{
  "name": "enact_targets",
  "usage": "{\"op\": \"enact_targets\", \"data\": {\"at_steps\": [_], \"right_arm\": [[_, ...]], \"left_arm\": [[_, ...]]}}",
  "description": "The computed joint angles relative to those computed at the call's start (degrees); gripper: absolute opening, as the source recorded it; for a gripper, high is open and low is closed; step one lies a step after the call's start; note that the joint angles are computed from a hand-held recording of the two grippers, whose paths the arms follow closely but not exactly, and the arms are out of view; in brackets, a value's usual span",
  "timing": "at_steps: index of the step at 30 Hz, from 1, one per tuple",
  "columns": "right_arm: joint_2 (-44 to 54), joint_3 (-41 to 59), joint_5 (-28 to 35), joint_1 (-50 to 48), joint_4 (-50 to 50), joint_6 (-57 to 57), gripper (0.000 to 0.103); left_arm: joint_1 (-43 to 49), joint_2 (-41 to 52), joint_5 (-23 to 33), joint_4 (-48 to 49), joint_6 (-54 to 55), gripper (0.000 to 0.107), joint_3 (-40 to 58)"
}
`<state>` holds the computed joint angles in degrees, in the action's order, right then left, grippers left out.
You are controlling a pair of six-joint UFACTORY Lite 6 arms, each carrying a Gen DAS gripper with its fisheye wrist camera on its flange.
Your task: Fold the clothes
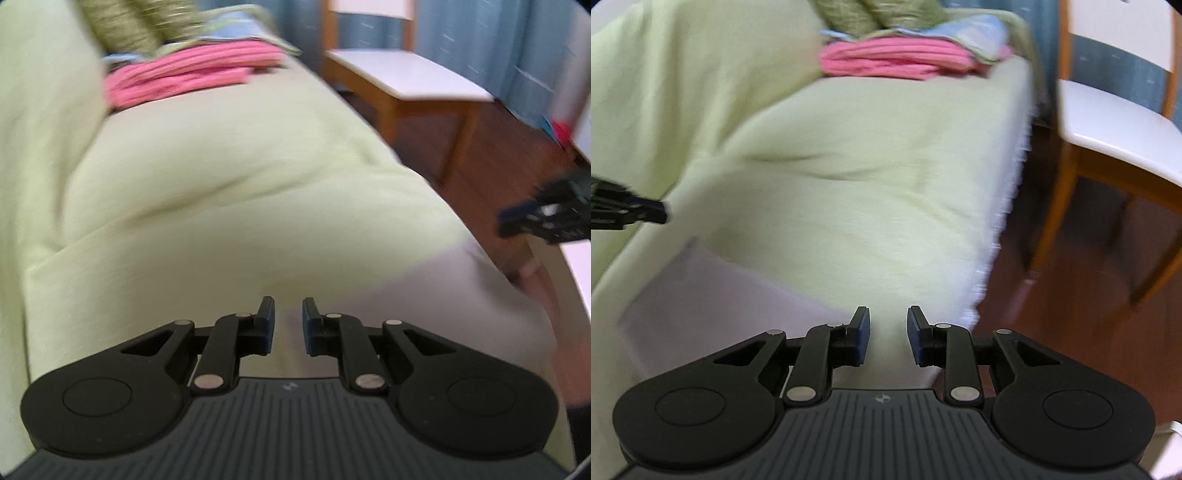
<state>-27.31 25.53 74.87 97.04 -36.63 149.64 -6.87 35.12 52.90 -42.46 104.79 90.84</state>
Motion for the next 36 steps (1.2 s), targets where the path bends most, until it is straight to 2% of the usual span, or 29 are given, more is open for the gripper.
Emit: {"op": "enact_targets", "data": {"at_steps": [3,6,8,12,13,15,17,20,22,26,28,29,33,36], "right_arm": [[5.96,1.08,-8.36,-7.59,-4.7,-5.7,0.025],[10.48,0.56,-13.51,-12.75,-6.61,-8.21,0.024],[12.3,-0.11,-15.87,-15.84,-4.07,-11.28,0.022],[9.11,-1.3,-11.94,-14.54,-0.26,-9.66,0.023],[9.13,-0.28,-10.13,-13.41,0.81,-9.6,0.022],[7.96,2.03,-5.43,-9.57,1.51,-6.92,0.023],[9.16,5.95,-2.43,-6.39,0.92,-5.34,0.023],[16.0,14.99,-1.63,-3.71,-2.3,-6.81,0.022],[22.14,20.85,-4.69,-4.05,-5.38,-8.69,0.022],[34.49,29.94,-11.31,-5.59,-7.64,-11.17,0.022],[39.67,32.78,-13.03,-5.72,-5.75,-11.52,0.021],[41.48,33.63,-13.0,-5.15,-4.47,-11.07,0.017],[41.94,33.43,-10.53,-1.56,-1.56,-8.91,0.017],[39.39,31.8,-9.7,-1.19,0.83,-8.43,0.017]], "left_arm": [[-2.01,-2.24,-4.98,-1.11,7.4,0.012,-7.47],[-4.26,0.23,-11.54,-3.54,9.1,0.013,-9.11],[-4.66,2.11,-12.95,-6.05,9.24,0.017,-8.26],[-3.46,-0.13,-13.5,-7.85,5.63,0.015,-8.32],[-2.43,-0.98,-12.54,-8.03,4.77,0.009,-8.13],[0.72,-3.25,-6.67,-6.41,4.16,0.0,-7.21],[3.88,-7.04,-1.83,-5.09,7.72,0.0,-8.93],[7.42,-14.56,1.31,-1.45,16.2,0.0,-17.15],[8.86,-18.0,-0.27,0.46,21.57,0.0,-23.31],[10.53,-17.91,-11.3,-5.2,36.44,0.001,-33.43],[12.31,-14.75,-11.3,-10.36,42.18,0.0,-33.52],[13.06,-13.24,-11.08,-12.39,44.38,0.0,-33.33],[13.09,-14.66,-10.93,-10.93,40.68,0.0,-32.45],[15.28,-15.68,-7.21,-7.26,34.68,0.0,-29.87]]}}
